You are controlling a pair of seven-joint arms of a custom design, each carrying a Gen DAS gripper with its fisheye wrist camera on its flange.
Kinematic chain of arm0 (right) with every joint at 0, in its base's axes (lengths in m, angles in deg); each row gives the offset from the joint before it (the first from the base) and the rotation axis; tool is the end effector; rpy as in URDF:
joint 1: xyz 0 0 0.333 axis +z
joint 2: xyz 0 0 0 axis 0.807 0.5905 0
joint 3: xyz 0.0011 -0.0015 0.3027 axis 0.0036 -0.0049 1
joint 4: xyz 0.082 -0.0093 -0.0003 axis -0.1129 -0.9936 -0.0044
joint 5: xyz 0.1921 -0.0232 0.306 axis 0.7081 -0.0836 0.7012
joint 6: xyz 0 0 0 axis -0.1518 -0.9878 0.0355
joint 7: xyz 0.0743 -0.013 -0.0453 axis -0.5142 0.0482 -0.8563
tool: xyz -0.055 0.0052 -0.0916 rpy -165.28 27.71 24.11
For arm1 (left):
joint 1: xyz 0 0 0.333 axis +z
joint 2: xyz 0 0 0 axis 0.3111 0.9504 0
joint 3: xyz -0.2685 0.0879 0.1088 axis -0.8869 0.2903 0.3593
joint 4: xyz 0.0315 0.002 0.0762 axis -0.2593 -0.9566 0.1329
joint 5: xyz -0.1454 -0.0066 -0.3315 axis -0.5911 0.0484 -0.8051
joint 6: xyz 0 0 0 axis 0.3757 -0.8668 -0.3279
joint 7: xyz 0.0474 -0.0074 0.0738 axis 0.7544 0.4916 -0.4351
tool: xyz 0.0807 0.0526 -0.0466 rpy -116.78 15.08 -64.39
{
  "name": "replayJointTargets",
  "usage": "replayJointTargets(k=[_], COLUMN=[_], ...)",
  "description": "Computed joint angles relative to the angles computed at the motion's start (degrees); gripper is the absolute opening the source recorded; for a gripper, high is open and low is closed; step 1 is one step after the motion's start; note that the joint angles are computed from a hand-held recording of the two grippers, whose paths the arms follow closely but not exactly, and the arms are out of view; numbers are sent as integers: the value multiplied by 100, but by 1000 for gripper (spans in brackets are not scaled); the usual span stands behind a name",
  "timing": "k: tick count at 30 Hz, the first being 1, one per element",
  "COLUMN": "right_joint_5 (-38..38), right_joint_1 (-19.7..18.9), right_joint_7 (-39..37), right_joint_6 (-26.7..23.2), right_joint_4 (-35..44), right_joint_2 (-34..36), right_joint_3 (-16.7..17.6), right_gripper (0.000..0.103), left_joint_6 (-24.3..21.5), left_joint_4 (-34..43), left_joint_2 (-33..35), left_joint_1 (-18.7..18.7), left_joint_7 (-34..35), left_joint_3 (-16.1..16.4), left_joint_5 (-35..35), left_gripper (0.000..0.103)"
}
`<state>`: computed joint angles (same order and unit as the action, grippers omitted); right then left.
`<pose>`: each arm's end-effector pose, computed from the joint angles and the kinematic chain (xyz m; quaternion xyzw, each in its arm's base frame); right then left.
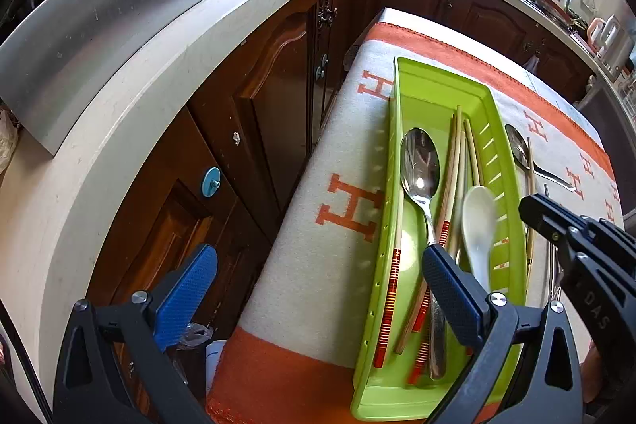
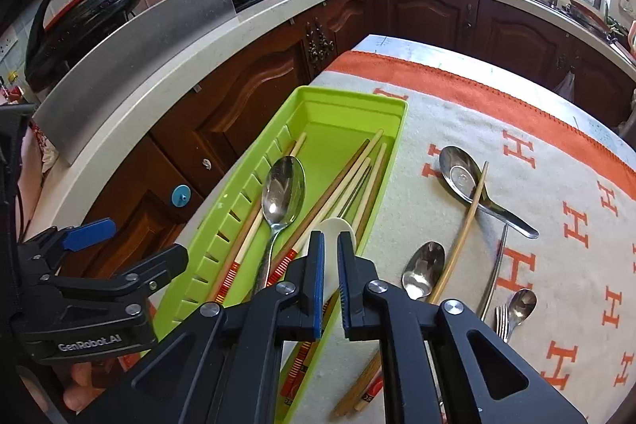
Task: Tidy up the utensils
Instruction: 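Carry the white ceramic spoon into the green tray and open the right tool, then move both tools back toward the remaining utensils on the blanket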
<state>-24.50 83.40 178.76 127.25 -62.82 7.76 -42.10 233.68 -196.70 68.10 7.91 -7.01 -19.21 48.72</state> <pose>0.4953 0.3430 0.4811 -0.6399 0.7153 -0.1732 0.2213 0.5137 -0.2008 0.4760 -0.6159 0.7509 -0.2014 0.1271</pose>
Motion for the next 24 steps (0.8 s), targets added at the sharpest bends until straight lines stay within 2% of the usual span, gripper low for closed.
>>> replayJointTargets(k=[10,14,20,24], right_joint_5=[10,26,63,94], right_joint_1=[-191,-337,-575,-737], right_joint_7=[378,498,710,776], right_joint_6=[255,285,391,376], right_joint_4=[-652,-959,-1586,-1951], right_joint_2=[-636,-948,-1530,-1895], right_joint_3=[118,253,506,692], right_gripper=[18,21,31,32], left_joint_6=[-9,-30,-101,-136], left_joint_4=[-51,-102,-186,-241], left_joint_2=[-105,-185,-306,-392], left_joint_1=[-50,-94,-173,-229], left_joint_7=[66,49,-14,-27], left_joint_3=[-24,-42,-69,-81], left_joint_5=[-65,14,116,152], left_gripper=[102,102,102,102])
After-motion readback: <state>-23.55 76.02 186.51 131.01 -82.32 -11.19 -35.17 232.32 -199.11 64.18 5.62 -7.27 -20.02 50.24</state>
